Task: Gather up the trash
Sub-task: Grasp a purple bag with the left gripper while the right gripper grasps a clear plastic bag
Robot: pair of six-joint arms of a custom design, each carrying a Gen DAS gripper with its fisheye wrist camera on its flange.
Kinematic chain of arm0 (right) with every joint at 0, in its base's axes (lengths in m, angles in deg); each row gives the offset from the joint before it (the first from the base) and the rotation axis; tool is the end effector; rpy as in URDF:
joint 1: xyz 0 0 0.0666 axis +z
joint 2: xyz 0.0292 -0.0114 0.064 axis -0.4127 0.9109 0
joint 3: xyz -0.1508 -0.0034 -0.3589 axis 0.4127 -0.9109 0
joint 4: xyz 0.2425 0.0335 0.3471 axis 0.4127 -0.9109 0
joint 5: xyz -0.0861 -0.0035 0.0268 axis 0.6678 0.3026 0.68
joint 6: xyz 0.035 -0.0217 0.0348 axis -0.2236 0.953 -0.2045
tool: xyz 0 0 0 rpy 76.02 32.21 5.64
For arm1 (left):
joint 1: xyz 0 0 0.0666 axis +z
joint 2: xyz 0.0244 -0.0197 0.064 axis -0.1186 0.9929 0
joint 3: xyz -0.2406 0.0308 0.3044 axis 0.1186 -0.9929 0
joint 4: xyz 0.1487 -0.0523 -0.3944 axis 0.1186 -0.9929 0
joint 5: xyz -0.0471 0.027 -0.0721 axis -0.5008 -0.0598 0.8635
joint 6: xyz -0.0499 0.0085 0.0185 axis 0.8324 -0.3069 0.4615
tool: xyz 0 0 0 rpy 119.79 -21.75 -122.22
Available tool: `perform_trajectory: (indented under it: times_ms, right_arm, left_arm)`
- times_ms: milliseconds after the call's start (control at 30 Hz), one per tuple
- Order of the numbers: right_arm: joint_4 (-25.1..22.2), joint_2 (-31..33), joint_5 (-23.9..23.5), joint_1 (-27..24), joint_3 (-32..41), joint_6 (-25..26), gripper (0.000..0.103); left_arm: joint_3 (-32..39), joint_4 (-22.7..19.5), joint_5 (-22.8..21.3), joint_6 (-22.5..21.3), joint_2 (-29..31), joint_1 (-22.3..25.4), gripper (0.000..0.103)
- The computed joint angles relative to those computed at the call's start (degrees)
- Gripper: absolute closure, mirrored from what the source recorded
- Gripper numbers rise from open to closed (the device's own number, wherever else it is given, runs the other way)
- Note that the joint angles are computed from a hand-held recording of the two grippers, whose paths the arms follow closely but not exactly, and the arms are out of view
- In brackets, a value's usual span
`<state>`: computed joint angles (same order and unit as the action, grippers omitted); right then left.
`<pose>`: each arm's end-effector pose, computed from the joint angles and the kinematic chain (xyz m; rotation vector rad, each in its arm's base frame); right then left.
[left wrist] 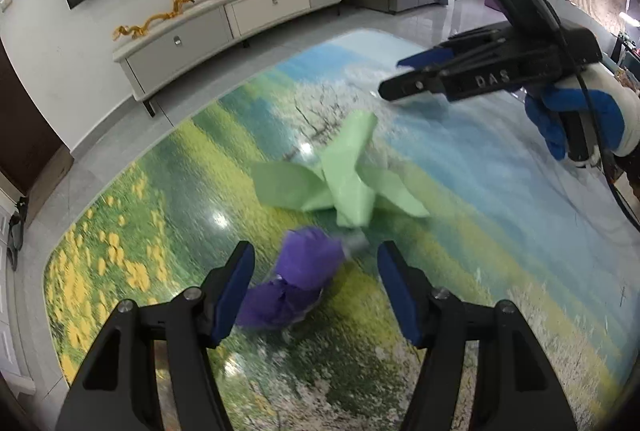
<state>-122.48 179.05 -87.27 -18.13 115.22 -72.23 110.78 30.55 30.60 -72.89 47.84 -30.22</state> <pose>0.6297 0.0767 0.3468 -0.3355 2.4703 0.3045 0.5174 -0.2291 0.3649 1.0030 2.3448 -0.1689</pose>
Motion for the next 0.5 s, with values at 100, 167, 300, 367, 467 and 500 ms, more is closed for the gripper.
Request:
perform_trajectory:
  times_ms: [100,167,300,367,467,500]
  right_arm:
    - [-0.2,-0.3,0.0,0.0,-0.7,0.6,0.071]
    - [0.4,-1.5,-0.1,-0.1,-2.2,0.8,0.073]
    - [0.7,-4.0,-0.8,-0.3,-5.4,1.2,0.074]
    - [0.7,-5.8,-1.7,-0.5,-7.6,1.1,0.074]
    - [1.2,-9.5,-3.2,-0.9,-11.6,0.4,0.075]
    - [1.3,-10.4,-3.3,-0.9,-12.4,0.4,0.075]
  left_arm:
    - [-0.6,-0.3,-0.5,0.5,-0.1,-0.2,0.05]
    - [-0.9,-0.6,-0.1,1.7,-0.2,-0.3,0.064]
    - [-3.3,1.4,-0.4,5.7,-1.8,-0.4,0.074]
    - [-5.8,3.5,-0.3,7.7,-3.9,-0.5,0.075]
    - [-9.4,6.0,-0.4,10.4,-7.3,-0.8,0.075]
    - [-10.5,6.5,-0.9,11.2,-8.5,-1.0,0.075]
